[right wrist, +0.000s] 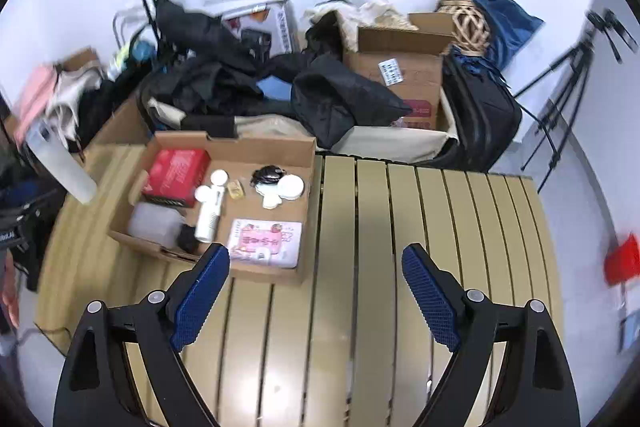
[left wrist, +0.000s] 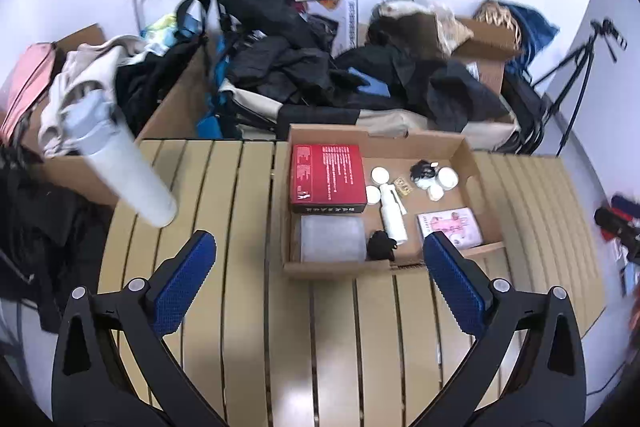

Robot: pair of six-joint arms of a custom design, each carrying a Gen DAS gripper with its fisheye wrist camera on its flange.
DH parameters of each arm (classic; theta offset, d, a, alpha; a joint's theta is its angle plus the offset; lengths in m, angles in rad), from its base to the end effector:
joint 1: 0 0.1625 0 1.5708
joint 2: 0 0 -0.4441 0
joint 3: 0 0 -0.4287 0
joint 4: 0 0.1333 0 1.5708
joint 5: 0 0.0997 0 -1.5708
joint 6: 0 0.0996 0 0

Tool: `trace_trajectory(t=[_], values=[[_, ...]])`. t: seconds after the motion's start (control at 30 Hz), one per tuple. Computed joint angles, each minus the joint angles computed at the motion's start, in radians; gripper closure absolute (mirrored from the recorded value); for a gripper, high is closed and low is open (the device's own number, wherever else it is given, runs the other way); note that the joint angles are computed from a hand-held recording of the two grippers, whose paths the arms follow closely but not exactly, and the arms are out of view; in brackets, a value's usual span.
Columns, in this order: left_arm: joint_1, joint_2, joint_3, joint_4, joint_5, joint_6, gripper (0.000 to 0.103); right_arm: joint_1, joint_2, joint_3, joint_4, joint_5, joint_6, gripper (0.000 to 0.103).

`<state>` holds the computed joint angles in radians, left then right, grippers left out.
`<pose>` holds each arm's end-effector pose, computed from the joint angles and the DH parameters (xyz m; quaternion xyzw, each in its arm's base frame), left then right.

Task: Organize objects

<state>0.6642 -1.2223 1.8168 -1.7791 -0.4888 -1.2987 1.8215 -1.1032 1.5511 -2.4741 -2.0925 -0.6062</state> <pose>-0.3215 -0.5327 0.2589 -0.0669 0.8444 -0.3768 0.3749 0.2582 -0.6710 0.3396 0.3381 -0.8803 0.1702 0.2859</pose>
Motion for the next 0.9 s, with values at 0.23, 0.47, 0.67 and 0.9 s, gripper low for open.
trace_trajectory(t=[0.23,0.47,0.67,0.9], values=[[-0.149,-0.083,0.028,0.224,0.002,-0.224,0.000,0.015,-0.150,0.129,0.017,0.046,0.021,0.012],[-0.387,-0.054,0.050,0.646,-0.081,-0.621,0.000,-0.011,-0.442,0.378,0.054,0.206,-0.066,0.012],[-0.680,0.038,0.168,0.746,-0.223,-0.874,0.000,-0.100,-0.825,0.679,0.032,0.352,-0.172,0.012],[-0.797,0.132,0.249,0.518,-0.422,-0.850,0.000,-0.268,-1.232,1.002,0.047,0.434,-0.289,0.012]])
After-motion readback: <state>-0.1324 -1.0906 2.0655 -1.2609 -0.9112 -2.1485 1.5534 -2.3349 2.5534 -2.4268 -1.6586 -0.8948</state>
